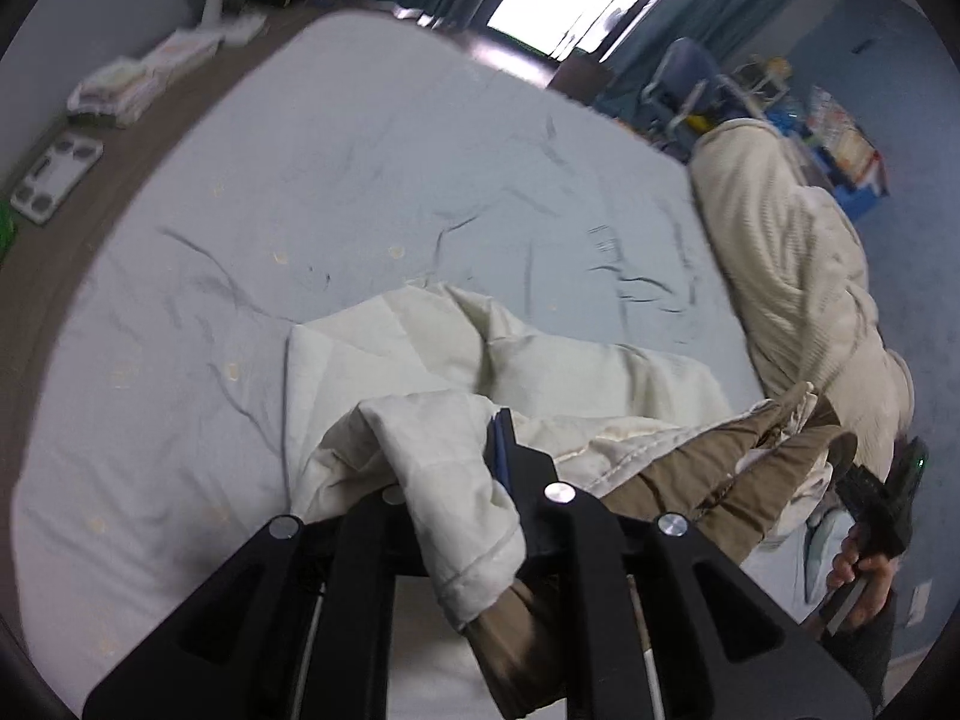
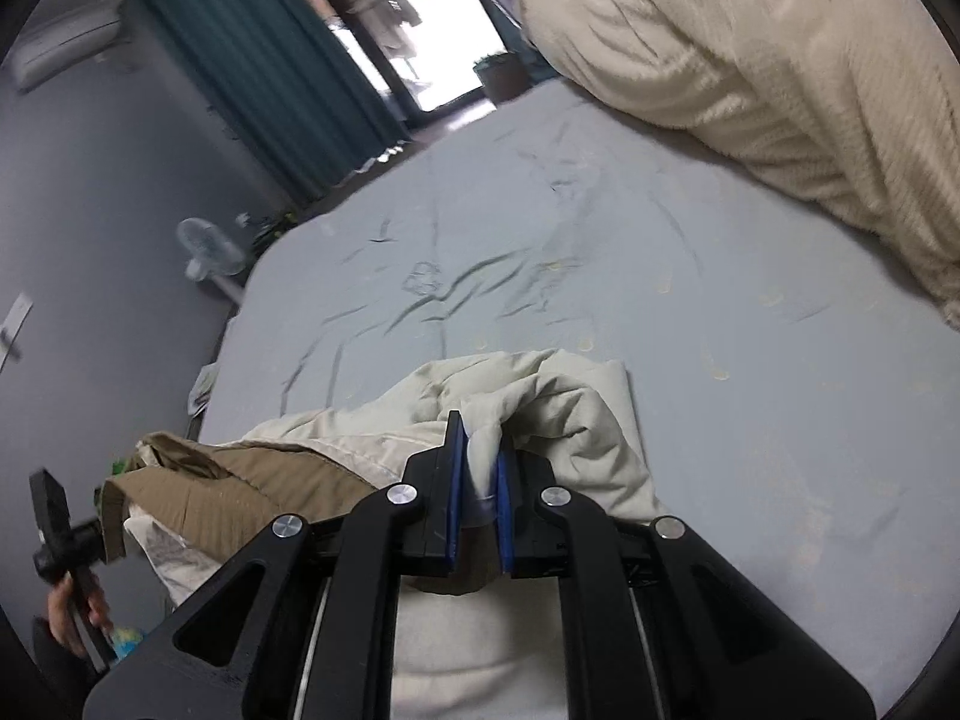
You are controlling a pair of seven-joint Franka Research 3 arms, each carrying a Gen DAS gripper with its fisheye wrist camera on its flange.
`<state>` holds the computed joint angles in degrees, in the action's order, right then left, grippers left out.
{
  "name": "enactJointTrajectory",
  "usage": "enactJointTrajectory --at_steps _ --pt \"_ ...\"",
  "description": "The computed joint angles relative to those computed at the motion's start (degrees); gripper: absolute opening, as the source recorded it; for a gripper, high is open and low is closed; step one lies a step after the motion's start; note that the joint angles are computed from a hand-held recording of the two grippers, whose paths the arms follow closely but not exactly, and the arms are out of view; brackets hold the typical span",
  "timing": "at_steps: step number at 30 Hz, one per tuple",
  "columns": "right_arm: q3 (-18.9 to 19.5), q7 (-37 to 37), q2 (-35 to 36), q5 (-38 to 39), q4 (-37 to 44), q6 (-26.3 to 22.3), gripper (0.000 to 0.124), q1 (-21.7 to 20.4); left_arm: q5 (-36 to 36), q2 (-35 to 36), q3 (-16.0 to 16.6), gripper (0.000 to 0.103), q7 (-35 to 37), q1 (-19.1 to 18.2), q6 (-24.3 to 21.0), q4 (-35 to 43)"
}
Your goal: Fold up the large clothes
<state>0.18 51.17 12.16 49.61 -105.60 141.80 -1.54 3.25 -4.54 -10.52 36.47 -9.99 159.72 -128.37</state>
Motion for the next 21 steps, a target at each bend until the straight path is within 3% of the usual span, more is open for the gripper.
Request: enactJointTrajectory --at_steps 5,6,7,9,12,13,16,19,21 --pt "0.8 4.1 5.5 -2.2 2.9 3.2 0.017 1.0 -14.8 6.4 0.2 0.015 10.0 0.8 5.0 1.8" --pt "1.2 4.4 5.9 -1.7 3.1 3.0 0.030 0.6 -17.2 6.4 -0.2 0.017 11.1 1.0 5.6 1.2" --pt "1.6 4.5 5.9 -0.6 3.1 2.3 0.061 0.0 -20.9 6.5 -0.7 0.021 12.8 1.2 6.5 1.1" --pt "3.1 1.2 5.3 5.1 3.3 -0.9 0.087 -2.2 -24.5 6.3 -1.4 0.031 14.8 1.3 8.5 0.4" --pt "3.0 -3.8 2.0 7.4 1.1 -2.1 0.086 -2.1 -27.9 5.0 -1.8 0.056 15.9 0.8 12.1 -0.8" --pt "2.7 -5.4 0.4 7.2 -0.4 -1.9 0.087 -1.6 -23.8 4.0 -1.5 0.060 12.6 0.7 13.1 -1.4" --pt "1.7 -9.2 -3.7 6.5 -4.8 0.2 0.094 0.1 -5.5 1.8 -1.2 0.063 -0.7 1.6 8.9 -0.9" --pt "1.1 -15.4 -9.8 4.9 -12.9 5.3 0.096 2.7 14.8 -1.2 -3.3 0.073 -15.8 3.6 4.2 -0.9" --pt "0.7 -17.6 -12.4 2.7 -17.4 9.6 0.096 4.5 28.0 -4.0 -5.5 0.080 -24.7 4.9 -1.3 -0.6"
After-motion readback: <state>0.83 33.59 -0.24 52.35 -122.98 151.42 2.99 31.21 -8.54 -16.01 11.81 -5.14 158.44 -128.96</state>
